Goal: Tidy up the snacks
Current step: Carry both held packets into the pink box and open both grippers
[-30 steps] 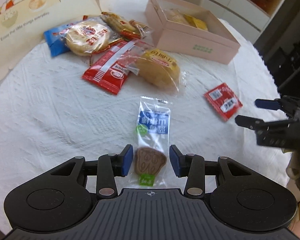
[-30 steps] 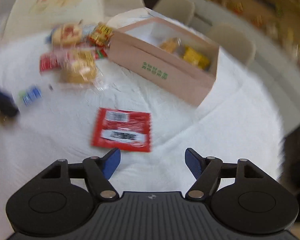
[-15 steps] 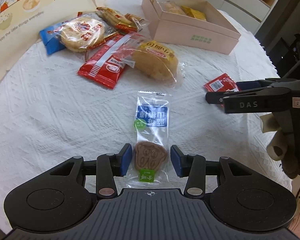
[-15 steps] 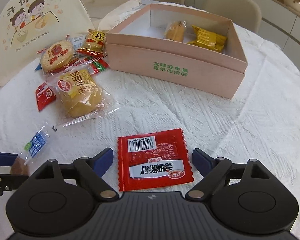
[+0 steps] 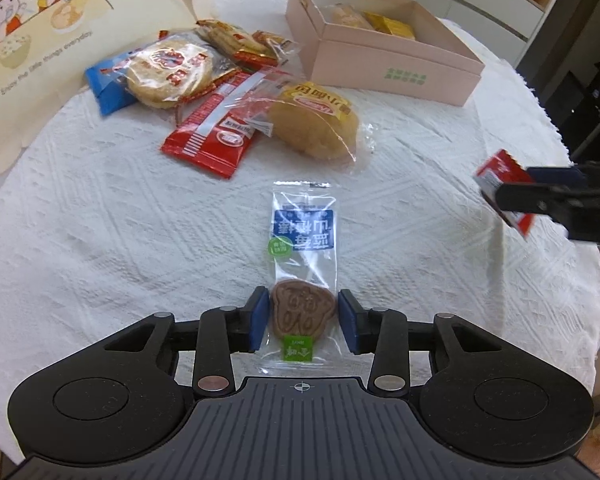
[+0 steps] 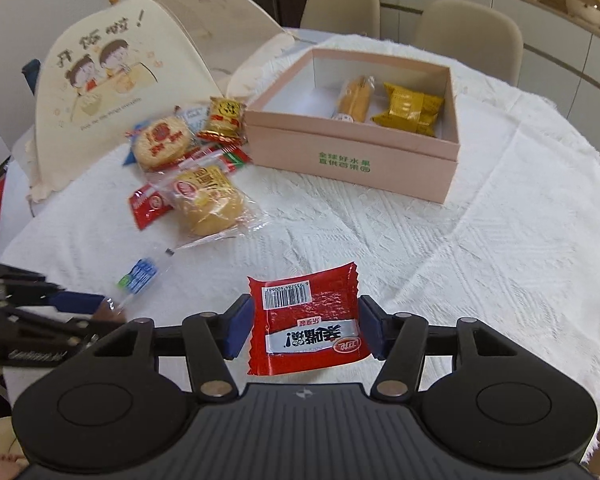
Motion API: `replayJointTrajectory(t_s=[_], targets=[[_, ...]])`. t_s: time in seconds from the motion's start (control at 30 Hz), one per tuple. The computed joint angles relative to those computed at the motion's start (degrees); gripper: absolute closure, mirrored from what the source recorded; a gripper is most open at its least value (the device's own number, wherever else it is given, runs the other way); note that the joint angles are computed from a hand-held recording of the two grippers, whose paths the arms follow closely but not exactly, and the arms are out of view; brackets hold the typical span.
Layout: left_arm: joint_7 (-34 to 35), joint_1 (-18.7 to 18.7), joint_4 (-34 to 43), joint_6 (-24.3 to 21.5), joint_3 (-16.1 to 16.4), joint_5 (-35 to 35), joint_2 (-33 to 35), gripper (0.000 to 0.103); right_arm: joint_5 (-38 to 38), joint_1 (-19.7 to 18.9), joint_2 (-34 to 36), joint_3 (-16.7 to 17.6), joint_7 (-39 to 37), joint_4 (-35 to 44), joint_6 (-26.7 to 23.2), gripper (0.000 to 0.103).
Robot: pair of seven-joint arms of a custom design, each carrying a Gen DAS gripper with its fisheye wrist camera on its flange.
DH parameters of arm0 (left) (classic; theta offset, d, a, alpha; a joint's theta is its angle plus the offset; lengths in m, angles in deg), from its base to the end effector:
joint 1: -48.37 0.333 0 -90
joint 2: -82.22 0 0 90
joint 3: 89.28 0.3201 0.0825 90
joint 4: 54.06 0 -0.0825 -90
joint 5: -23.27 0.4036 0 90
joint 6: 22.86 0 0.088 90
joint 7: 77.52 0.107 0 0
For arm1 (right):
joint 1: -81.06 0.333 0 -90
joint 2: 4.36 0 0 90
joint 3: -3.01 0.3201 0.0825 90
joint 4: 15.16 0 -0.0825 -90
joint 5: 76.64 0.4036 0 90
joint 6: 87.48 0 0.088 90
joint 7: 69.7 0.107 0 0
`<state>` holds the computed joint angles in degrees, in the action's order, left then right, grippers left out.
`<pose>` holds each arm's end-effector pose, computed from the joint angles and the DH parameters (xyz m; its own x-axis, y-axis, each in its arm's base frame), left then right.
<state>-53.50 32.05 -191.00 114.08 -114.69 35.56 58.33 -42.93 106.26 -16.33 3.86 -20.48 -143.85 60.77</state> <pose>0.3514 -0.3276 0.4954 0.2506 -0.9565 0.1494 -0.8385 -0.2916 -0.4603 0.4908 0.2289 0.5075 0.7046 -0.7003 -0.1143 -0.6002 -0.5023 -0.6225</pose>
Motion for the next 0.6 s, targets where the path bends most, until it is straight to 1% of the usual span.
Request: replayJointTrajectory(t_s=[0.1, 0.17, 0.23, 0.3, 0.37, 0.47, 0.5, 0.53, 0.57, 0.6], targets=[[-0.6, -0.2, -0.5, 1.1, 0.0, -0.3, -0.7, 0.062, -1.3, 0.0, -1.8, 0.2, -0.7, -2.3, 1.8, 0.046], [-0.1, -0.7, -1.1, 3.3, 0.4, -1.4, -1.3, 0.062, -2.6, 0.1, -2.5, 0.0, -0.6, -3.4, 2.3, 0.046], [1.3, -1.2, -0.9, 5.3, 0.7, -2.5, -1.4, 0.062, -3.3, 0.3, -2.8, -0.4, 0.0, -3.9, 1.7, 0.046], [1.9, -0.8, -0.7, 8.3, 0.8, -2.9, -1.9, 0.062, -3.3, 0.5, -3.2, -0.9, 0.1, -4.2, 1.4, 0.046], [1.6, 1.7, 0.6, 11.5, -0.2, -0.5, -2.5, 0.062, -2.8, 0.8, -3.9, -1.3, -0.2, -4.4, 2.4, 0.046], [-0.7, 9.3, 4.8, 15.6, -3.2, 7.4, -2.5, 0.061, 0.1, 1.7, -4.5, -2.8, -1.6, -3.6, 3.9, 0.046], [-0.9, 11.2, 6.7, 16.1, -3.6, 9.0, -1.6, 0.061, 1.4, 2.0, -4.6, -3.3, -2.0, -3.1, 4.5, 0.046], [0.2, 12.3, 9.4, 15.6, -3.2, 9.7, 0.6, 0.061, 2.5, 2.2, -4.6, -3.7, -2.2, -2.5, 5.1, 0.046], [1.8, 12.5, 12.1, 15.2, -2.3, 9.9, 3.1, 0.061, 3.4, 2.3, -4.4, -3.9, -2.1, -1.9, 5.5, 0.046], [3.3, 12.9, 14.7, 16.5, -1.1, 10.5, 6.1, 0.060, 4.2, 2.3, -4.1, -4.0, -1.9, -1.2, 5.8, 0.046]])
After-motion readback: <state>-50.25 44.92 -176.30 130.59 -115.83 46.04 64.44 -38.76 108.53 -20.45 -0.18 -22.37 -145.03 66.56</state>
